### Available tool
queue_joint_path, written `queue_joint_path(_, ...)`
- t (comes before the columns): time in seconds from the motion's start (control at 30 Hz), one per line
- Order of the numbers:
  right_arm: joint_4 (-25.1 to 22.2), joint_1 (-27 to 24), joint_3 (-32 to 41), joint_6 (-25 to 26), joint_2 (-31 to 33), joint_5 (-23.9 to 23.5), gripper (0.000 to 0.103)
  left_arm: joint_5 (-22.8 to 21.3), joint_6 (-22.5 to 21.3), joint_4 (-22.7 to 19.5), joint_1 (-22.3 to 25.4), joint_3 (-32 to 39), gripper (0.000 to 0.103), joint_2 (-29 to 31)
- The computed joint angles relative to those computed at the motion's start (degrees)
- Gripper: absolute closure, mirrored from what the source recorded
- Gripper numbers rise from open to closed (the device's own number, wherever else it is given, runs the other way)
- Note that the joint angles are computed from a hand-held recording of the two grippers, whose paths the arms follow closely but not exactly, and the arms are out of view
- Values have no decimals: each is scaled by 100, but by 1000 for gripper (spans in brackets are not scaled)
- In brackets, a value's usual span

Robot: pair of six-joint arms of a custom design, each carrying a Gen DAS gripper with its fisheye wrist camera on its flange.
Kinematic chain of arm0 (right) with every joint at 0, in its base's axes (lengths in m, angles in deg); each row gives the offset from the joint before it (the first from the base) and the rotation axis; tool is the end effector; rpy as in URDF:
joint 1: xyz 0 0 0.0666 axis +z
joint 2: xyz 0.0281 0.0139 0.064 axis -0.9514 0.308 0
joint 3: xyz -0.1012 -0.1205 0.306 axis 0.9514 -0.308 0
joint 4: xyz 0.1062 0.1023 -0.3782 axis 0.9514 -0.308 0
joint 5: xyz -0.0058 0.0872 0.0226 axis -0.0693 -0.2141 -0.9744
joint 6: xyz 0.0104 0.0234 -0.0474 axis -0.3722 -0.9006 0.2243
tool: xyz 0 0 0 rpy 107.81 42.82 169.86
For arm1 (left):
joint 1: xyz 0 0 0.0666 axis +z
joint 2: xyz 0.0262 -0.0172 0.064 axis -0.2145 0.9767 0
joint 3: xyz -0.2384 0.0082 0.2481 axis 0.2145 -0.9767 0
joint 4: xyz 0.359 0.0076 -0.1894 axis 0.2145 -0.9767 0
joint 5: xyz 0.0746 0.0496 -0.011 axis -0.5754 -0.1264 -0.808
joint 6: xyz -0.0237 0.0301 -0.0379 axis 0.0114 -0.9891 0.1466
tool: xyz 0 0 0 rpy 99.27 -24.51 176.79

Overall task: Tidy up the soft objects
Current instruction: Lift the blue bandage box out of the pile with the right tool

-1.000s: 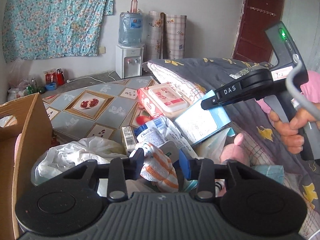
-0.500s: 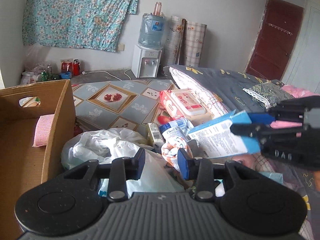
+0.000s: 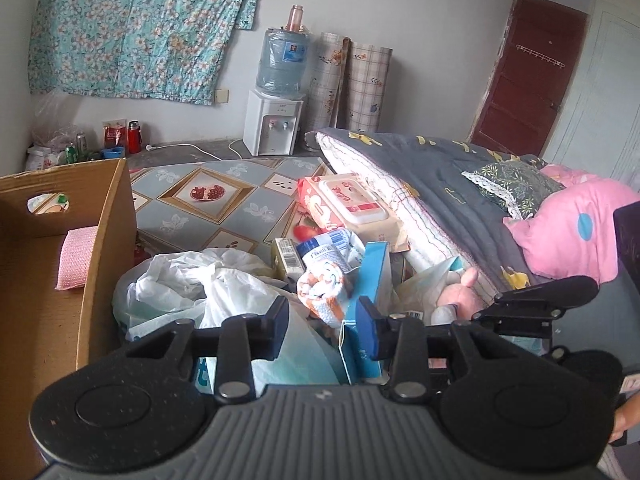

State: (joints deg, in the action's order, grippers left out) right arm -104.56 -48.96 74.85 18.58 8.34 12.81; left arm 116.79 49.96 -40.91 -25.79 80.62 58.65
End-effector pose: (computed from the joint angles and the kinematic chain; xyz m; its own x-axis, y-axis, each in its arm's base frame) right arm 0.3616 0.1424 0.3389 -0.7267 0.1809 -0.6627 0.1587 0.9828 0.0943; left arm 0.5477 -0.1550 0.3305 -0.4256 0.4836 -0.7649 0.8647 0.4665 -0.1862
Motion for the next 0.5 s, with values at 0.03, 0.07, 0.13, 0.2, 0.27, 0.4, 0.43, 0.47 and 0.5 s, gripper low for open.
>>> queue_joint_path(0.03,19,-64,-86,-119,-156,-74,60,4,-68,41,-22,-45,66,-24)
queue_joint_path(0.07,30,-144,-185,-252,-340,-131,58,3,-163,80,-50,-99,66,-53)
queue_joint_path(0.13,44,-394,-336,-525,-663,-291,52,-36,-420,112,-114,-181,59,-99)
queue_joint_path(0.2,53,-750,-400,-830,-868,-543,49,-111,-707,176,-190,-316,52,-181)
queue_joint_path(0.27,114,-1240,-388,-1153,-924,-1000,48,-250,-979,315,-284,-491,50,-283)
queue_joint_path(0.4,309,-2041,-204,-1597,-568,-1951,44,-640,-1124,708,-506,-791,51,-410)
queue_joint_path(0.43,304,-2159,-129,-1615,-435,-2065,44,-747,-1122,731,-560,-796,51,-395)
queue_joint_path(0.47,293,-2255,11,-1632,-218,-2147,44,-851,-1121,732,-600,-759,52,-347)
queue_joint_path(0.5,309,-2327,77,-1640,-81,-2253,44,-921,-1111,722,-640,-732,55,-309)
